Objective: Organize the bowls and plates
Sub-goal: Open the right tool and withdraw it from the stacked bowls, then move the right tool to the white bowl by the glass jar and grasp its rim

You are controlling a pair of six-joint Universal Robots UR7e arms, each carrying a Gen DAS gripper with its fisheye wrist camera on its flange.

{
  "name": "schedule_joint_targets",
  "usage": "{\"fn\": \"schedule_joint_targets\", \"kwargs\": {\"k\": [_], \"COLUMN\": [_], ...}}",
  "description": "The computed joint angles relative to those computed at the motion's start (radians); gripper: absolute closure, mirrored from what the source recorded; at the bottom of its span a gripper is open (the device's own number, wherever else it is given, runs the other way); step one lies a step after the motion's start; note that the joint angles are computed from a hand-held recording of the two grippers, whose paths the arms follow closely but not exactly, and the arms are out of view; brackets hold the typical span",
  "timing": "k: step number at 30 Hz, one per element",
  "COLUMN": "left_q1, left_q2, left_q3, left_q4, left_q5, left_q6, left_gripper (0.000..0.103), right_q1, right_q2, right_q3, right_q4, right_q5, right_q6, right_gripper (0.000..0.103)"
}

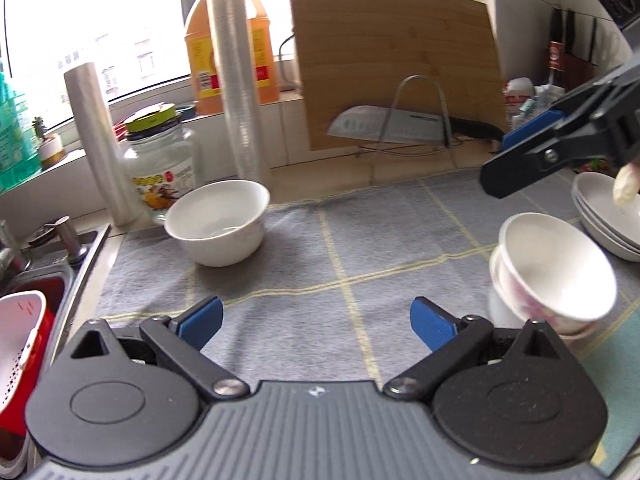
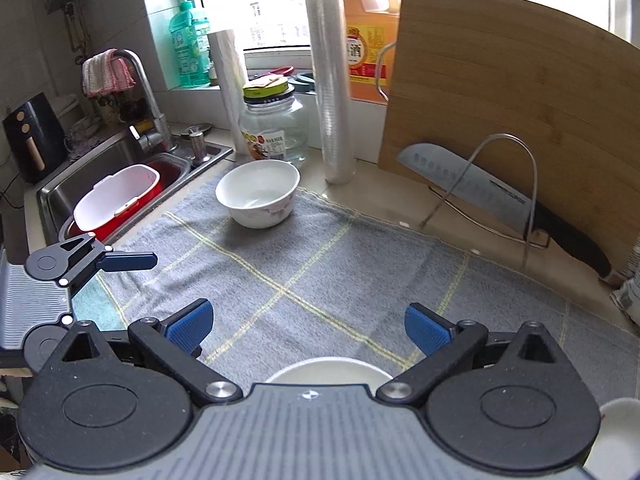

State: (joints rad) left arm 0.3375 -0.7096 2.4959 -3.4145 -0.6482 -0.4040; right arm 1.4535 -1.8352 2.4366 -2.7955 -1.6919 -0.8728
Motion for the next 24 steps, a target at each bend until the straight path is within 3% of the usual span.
{"fn": "schedule_joint_targets", "kwargs": {"k": [5, 12, 24], "left_q1": [0.104, 0.225, 0.314], "left_q2": [0.056, 0.13, 0.174], "left_q3": [-0.054, -0.144, -0.233], "left_q4": [-0.134, -0.324, -0.396], "left_q5": [0.069, 0.069, 0.019], "left_q6": [0.157, 0.369, 0.461], "left_gripper": [0.003, 0.003, 0.005], "right_q1": [0.058, 0.113, 0.152], "right_q2": [0.14, 0.316, 0.551], "right_q3": [-0.091, -0.188, -0.363], "right_q4": [0.015, 0.007, 0.053], "right_q5": [0.009, 0.004, -0.04], "right_q6": [0.038, 0.044, 0.072], "right_gripper": [0.0, 0.0, 0.007]}}
